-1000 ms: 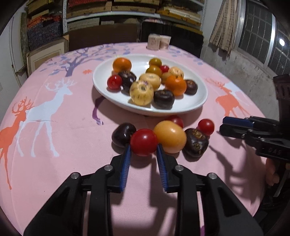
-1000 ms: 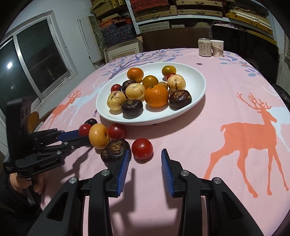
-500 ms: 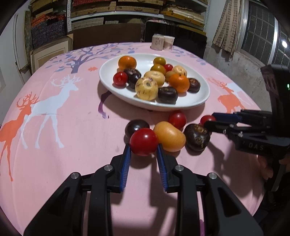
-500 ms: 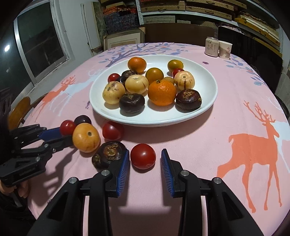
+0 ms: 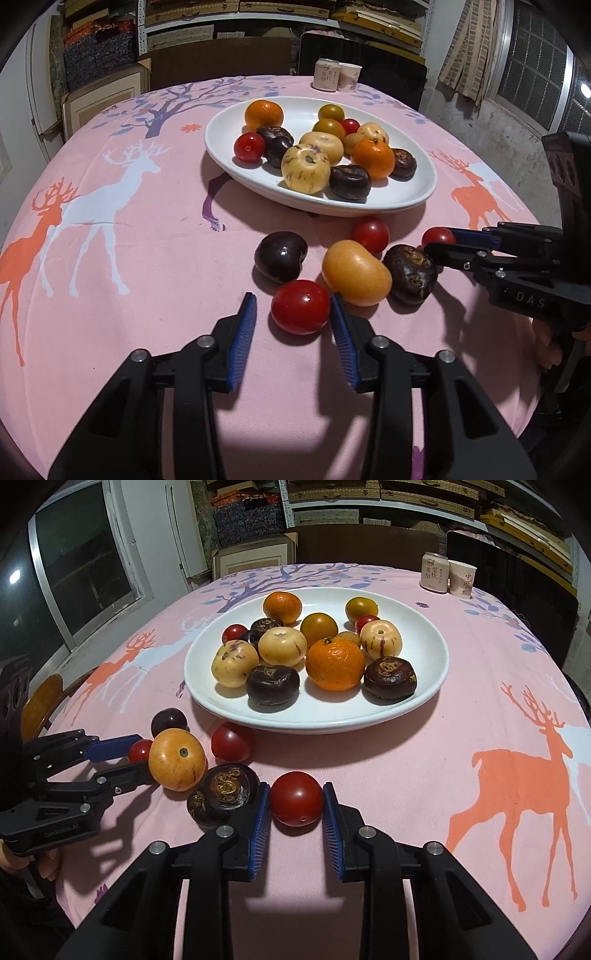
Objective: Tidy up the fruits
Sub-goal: 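Grasp a red tomato with the right tool while the left tool grasps another red tomato, then carry both red tomatoes over the plate and open both tools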
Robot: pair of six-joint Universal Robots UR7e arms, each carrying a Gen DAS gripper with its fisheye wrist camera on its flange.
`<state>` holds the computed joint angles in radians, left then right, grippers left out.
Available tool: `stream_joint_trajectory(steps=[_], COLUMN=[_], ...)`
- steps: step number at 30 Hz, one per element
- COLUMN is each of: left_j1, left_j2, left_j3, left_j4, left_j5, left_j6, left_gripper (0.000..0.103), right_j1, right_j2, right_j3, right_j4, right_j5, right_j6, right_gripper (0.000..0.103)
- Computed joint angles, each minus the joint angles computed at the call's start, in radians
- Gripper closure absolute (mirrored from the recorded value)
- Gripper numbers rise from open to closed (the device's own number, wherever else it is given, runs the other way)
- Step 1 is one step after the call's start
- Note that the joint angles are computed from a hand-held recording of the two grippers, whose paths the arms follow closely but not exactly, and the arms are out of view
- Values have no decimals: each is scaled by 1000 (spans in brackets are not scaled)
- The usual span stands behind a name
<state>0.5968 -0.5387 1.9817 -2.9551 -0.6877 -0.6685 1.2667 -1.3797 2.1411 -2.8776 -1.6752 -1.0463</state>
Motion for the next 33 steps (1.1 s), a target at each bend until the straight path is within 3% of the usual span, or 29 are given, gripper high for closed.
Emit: stream_joint_trajectory(steps=[9, 12, 13, 17, 21, 26, 33], left_j1=[-29, -19, -15, -9, 6, -10, -61], left_j2=[-18, -20, -15, -3, 0, -3, -11], left_j3=[64, 41, 37, 13, -11, 29, 34], left_j4=[-148, -45, -43, -23, 40, -81, -135], left_j5=[11, 2, 3, 14, -8, 7, 57], left_j6=[21, 3, -4, 10, 0, 28, 67], left_gripper=[70, 67, 63, 63, 70, 73, 73], right_j1=[-37, -41, -42, -44, -47, -58, -60], right_j2=[-95, -108, -108, -107, -113, -129, -151], right_j3=[8, 8, 7, 9, 13, 17, 7], right_j4=[80, 98, 98, 103, 111, 116, 140], right_j5=[104, 115, 117, 119, 127, 147, 182], right_j6=[3, -9, -12, -7, -11, -10, -22], right_gripper=[74, 74, 74, 74, 74, 74, 74])
